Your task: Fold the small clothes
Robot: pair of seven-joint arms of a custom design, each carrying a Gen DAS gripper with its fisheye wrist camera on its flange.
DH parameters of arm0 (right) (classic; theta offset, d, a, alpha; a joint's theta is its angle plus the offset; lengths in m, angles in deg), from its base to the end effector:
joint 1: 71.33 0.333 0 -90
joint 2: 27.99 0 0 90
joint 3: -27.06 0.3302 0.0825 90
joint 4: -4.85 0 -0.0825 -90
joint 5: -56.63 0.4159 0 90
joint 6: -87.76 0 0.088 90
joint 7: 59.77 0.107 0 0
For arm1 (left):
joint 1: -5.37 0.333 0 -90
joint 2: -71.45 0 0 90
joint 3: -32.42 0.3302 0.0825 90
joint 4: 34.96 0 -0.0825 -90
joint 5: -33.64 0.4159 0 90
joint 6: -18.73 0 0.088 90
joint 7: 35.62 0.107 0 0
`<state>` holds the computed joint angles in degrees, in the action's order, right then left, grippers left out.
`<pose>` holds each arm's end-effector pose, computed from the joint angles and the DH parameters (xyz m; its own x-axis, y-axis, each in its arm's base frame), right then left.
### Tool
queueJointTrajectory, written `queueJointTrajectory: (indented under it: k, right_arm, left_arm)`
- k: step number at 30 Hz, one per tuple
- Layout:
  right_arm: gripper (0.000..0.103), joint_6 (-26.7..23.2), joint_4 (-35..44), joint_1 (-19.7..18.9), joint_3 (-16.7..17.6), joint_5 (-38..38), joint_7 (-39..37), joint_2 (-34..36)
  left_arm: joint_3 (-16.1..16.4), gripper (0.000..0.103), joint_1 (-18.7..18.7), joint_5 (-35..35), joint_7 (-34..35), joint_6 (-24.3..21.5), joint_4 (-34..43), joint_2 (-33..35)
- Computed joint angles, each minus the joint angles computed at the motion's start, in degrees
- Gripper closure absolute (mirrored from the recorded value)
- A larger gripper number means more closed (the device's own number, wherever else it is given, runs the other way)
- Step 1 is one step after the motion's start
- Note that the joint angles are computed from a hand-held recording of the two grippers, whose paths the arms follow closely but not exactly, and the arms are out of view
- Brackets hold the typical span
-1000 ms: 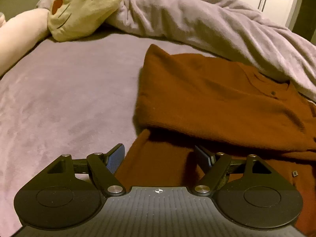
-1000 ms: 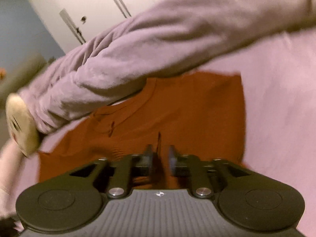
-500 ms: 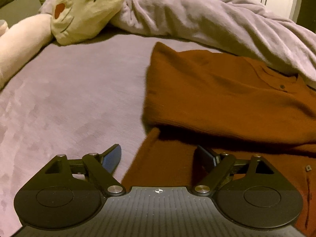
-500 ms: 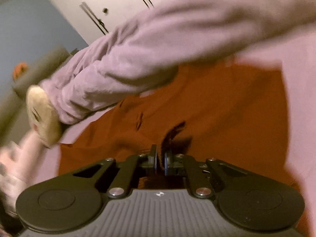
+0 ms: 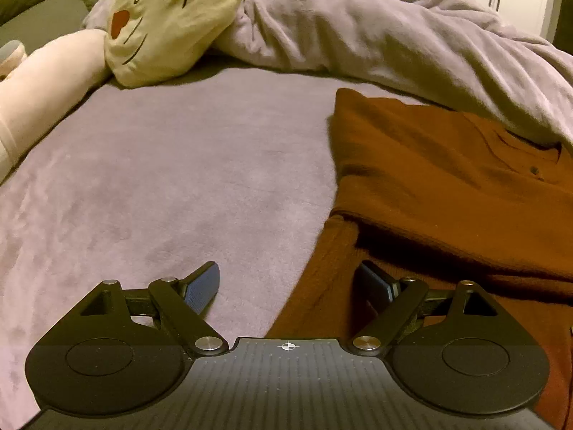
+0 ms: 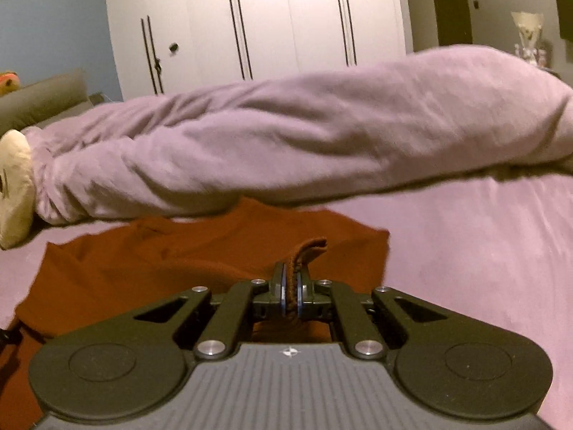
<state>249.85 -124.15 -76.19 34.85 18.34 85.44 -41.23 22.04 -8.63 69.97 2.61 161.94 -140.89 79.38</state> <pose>0.5465 0.0641 0.5446 -0.2958 -0.9506 -0.0945 -0.5788 0.2571 -0.7739 0.6103 -0.2748 0.5061 0.0852 -0.9956 -0.0393 -0.7725 -0.0411 -0.6337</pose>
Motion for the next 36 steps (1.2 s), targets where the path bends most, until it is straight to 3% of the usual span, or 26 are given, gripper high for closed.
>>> queueJointTrajectory:
  k: [4,6,8,10,13,16,20,24,28,33,36]
  right_arm:
    - [0.098,-1.54,-0.76,0.30,-0.17,0.03,-1.00,0.28]
    - [0.097,-5.36,0.29,2.09,-1.29,4.43,-4.24,1.30]
    - [0.091,-7.52,0.32,1.68,-1.09,3.60,-0.49,0.77]
    - [0.090,-10.94,0.99,0.22,0.53,-2.15,5.82,-0.24]
    - [0.088,-7.38,-0.73,0.62,-0.67,-3.97,9.39,-2.30]
    - [0.088,-0.62,-1.78,2.45,-2.24,1.51,3.25,-1.84]
    - [0.088,2.09,-0.99,3.83,-2.06,5.94,-6.64,0.79]
    - [0.089,-1.14,-0.25,4.74,-2.58,9.27,-14.03,2.75]
    - [0.089,-2.07,-1.17,3.78,-1.67,4.37,-15.93,1.88]
    - [0.089,-2.89,-1.16,4.10,-1.81,3.09,-19.31,1.79]
    - [0.089,-11.55,1.22,3.58,0.18,0.50,-15.73,0.66]
  left_arm:
    - [0.00,0.014,0.06,-0.01,0.21,0.24,-0.46,-0.58]
    - [0.06,0.014,0.18,0.86,0.41,0.87,-1.41,-1.56]
    - [0.08,0.014,0.26,2.30,-0.21,0.63,-2.24,-2.83]
    - [0.03,0.014,0.56,3.64,-1.47,2.06,-2.85,-3.89]
    - [-0.36,0.012,0.70,4.05,-1.27,3.54,-0.63,-2.45]
    - [-0.29,0.010,-0.02,4.33,-1.03,4.50,3.58,1.64]
    - [0.70,0.010,-1.74,3.56,-0.56,1.43,8.57,6.82]
    - [2.07,0.006,-2.99,5.48,-1.80,1.57,7.99,7.20]
    - [2.38,0.004,-2.83,7.10,-0.40,3.47,6.67,6.82]
    - [1.35,0.000,-0.14,0.12,4.92,5.75,4.75,5.48]
    - [1.06,0.001,0.48,-2.75,6.32,4.31,2.10,2.00]
